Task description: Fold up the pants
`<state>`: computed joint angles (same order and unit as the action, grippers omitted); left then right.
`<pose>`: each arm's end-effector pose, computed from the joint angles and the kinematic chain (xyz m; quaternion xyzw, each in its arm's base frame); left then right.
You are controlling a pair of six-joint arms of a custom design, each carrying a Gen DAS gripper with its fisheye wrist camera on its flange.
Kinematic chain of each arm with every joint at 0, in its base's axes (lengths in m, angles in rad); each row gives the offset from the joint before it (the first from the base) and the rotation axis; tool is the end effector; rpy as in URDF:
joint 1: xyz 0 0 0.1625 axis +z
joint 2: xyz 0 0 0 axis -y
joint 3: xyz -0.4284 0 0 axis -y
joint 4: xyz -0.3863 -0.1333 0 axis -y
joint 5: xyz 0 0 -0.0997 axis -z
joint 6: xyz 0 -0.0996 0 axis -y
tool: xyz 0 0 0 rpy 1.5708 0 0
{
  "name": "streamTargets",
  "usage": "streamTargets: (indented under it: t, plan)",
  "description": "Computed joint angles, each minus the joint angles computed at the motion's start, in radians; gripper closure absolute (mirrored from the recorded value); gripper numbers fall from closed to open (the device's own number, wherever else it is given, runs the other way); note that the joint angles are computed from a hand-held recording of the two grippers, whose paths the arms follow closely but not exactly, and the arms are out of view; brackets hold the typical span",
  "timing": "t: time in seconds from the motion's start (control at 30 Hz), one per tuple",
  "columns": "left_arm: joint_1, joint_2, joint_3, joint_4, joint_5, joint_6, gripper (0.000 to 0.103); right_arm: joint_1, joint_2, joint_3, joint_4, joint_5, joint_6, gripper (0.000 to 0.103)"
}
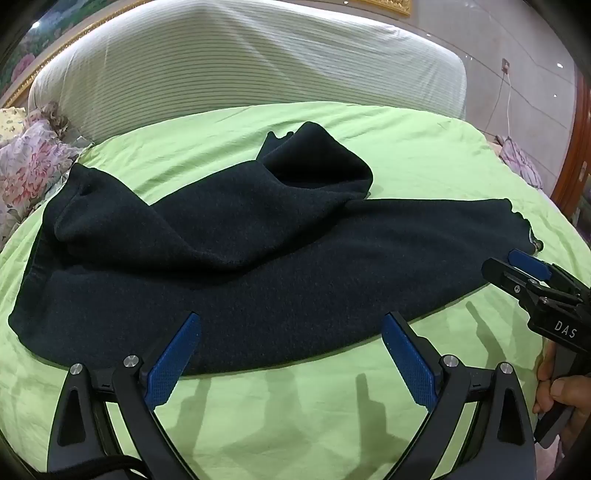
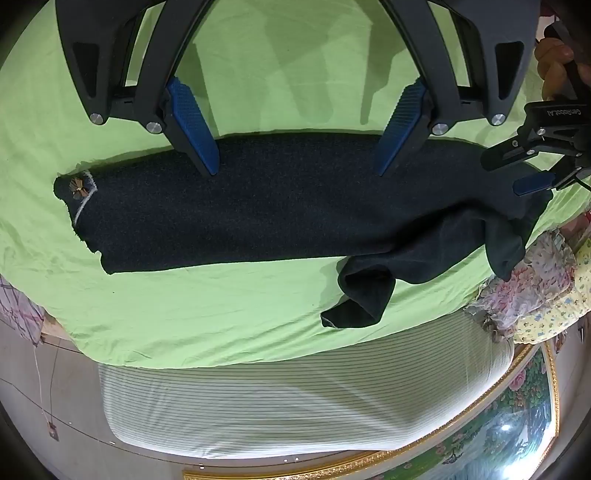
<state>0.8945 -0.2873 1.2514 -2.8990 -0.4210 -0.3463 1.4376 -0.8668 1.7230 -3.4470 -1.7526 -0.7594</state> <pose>-0.2875 -0.7165 -0.0360 0.0385 0.8303 -0.3942 0.3920 0.0258 -0.6755 0.2309 0.2255 -0.8405 0.4043 0.2813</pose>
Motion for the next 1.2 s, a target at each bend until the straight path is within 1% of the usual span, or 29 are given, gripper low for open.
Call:
streamTargets:
  t: [1.0, 1.07, 1.2]
  plan:
    - [0.002, 0.000, 0.000, -0.003, -0.013, 0.003, 0.004, 0.000, 0.001, -0.001, -0.002, 0.002, 0.002, 0.017]
    - [0.002, -0.001, 0.001, 0.001, -0.015, 0.001, 0.004, -0.003, -0.001, 0.011, -0.012, 0.007, 0.004, 0.017]
    - [0.002, -0.005, 0.002, 0.007, -0.018, -0.004, 0.004, -0.006, -0.011, 0.004, 0.011, 0.020, 0.018, 0.017]
